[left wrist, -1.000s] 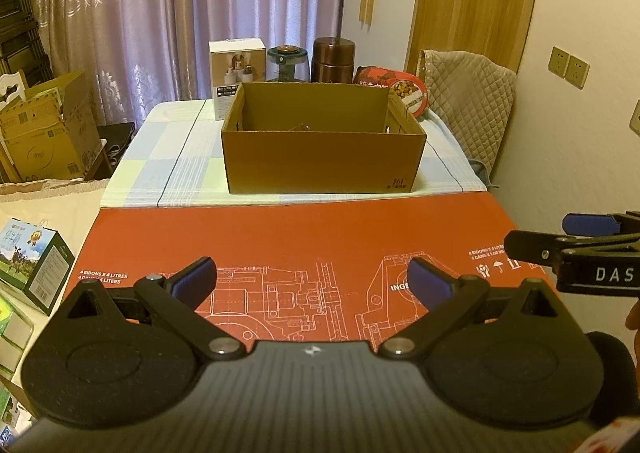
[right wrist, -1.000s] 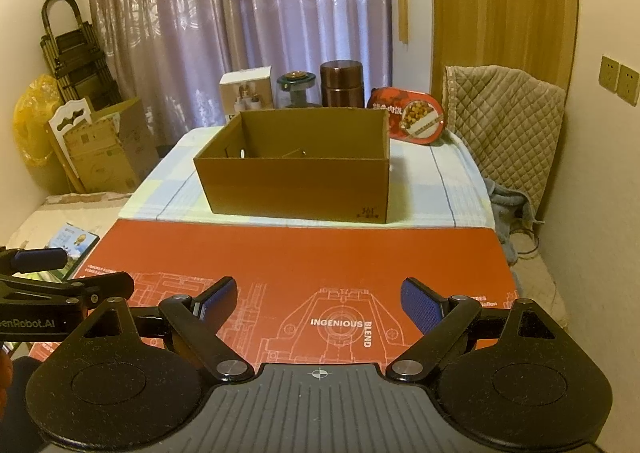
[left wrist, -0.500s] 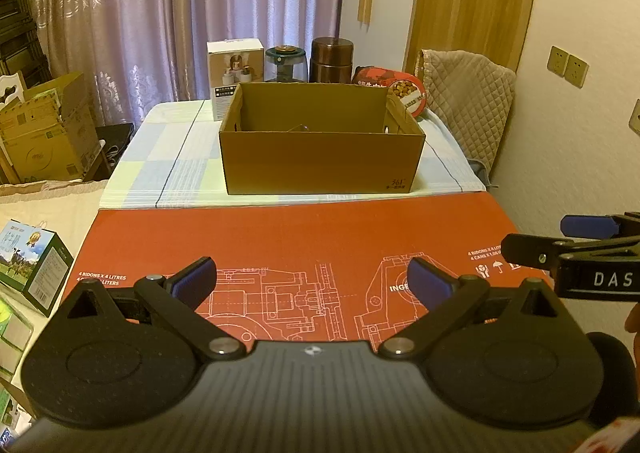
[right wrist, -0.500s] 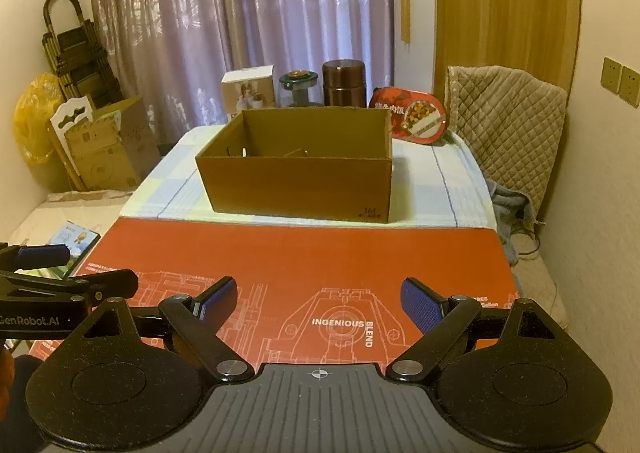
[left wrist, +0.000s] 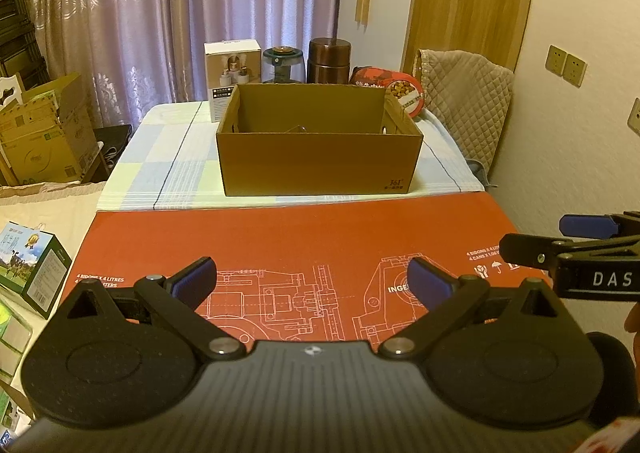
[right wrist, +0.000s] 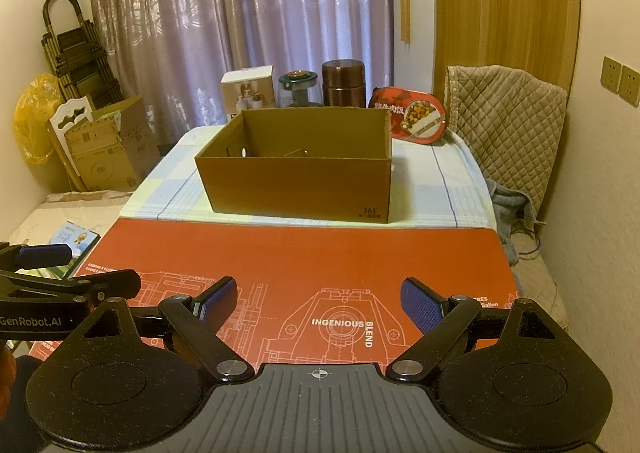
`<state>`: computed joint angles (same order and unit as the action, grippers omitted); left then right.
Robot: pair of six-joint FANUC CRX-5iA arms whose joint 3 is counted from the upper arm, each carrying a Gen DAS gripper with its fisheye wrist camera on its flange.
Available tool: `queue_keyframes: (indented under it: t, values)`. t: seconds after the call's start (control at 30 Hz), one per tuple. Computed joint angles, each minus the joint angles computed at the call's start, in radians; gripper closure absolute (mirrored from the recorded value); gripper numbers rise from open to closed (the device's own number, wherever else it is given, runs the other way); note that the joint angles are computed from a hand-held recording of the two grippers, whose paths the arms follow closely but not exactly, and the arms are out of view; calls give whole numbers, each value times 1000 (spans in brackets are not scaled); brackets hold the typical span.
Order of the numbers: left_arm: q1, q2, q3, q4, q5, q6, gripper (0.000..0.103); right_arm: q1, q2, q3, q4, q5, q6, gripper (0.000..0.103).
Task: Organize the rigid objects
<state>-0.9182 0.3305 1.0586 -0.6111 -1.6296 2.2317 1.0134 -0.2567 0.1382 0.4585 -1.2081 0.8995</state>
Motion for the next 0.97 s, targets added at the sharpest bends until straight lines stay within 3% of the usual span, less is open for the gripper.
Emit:
queue_keyframes:
  t: [0.97]
  values:
    - [-3, -27, -51, 4, 33, 34, 3, 4, -3, -5, 1, -5, -4, 17]
